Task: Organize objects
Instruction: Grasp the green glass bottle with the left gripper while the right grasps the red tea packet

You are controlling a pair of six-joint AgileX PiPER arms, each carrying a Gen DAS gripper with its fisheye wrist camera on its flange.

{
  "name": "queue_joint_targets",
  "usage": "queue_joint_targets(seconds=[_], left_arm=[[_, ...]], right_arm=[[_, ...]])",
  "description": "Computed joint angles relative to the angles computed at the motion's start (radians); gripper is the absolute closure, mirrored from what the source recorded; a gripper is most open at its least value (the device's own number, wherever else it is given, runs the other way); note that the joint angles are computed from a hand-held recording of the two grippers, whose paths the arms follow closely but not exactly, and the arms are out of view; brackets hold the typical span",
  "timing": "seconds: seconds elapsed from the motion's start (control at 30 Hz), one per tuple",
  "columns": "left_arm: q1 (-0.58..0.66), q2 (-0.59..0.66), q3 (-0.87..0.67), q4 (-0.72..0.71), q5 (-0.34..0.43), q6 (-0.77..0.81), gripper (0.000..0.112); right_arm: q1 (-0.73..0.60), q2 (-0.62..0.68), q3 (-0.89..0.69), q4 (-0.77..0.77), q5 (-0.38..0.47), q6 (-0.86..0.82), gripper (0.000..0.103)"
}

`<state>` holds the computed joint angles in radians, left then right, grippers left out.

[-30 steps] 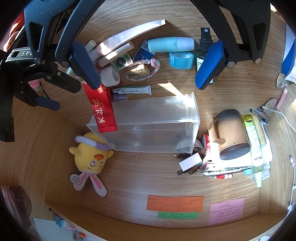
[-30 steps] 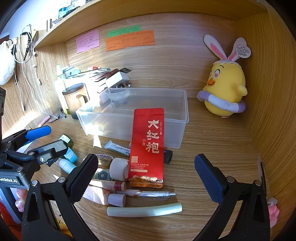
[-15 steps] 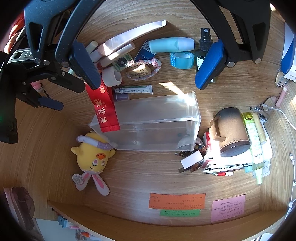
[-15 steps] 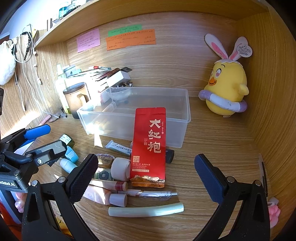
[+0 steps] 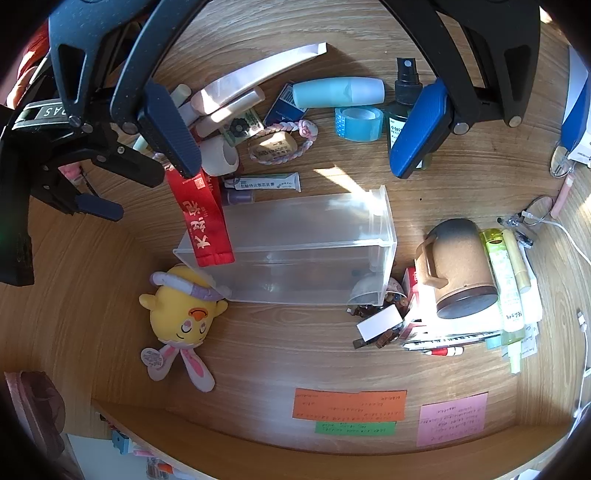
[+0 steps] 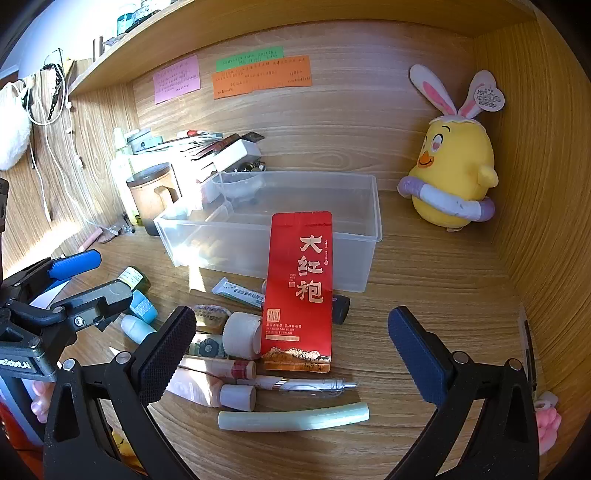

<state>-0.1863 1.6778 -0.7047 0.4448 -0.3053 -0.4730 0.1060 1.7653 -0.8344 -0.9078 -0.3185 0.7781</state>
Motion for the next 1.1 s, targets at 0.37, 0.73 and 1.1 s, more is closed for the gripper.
queue_joint_targets(seconds=[0.37,0.73,1.1], left_arm=[[0.107,0.055,-0.025,0.224,0.001,-0.184,0.009],[0.220,0.175,-0.128,0.548,0.054,-0.488,0.031],[0.303,0.242,-0.208,0.869,0.016,-0.864,0.055]], right_arm=[[-0.027,0.012,-0.009,-0.044,0.021,0.051,0.000],[-0.034,0.102,-0.090,-0.229,0.073,0.246,0.000],[-0.021,0.158,-0.158,-0.414,0.084,0.442,0.001]])
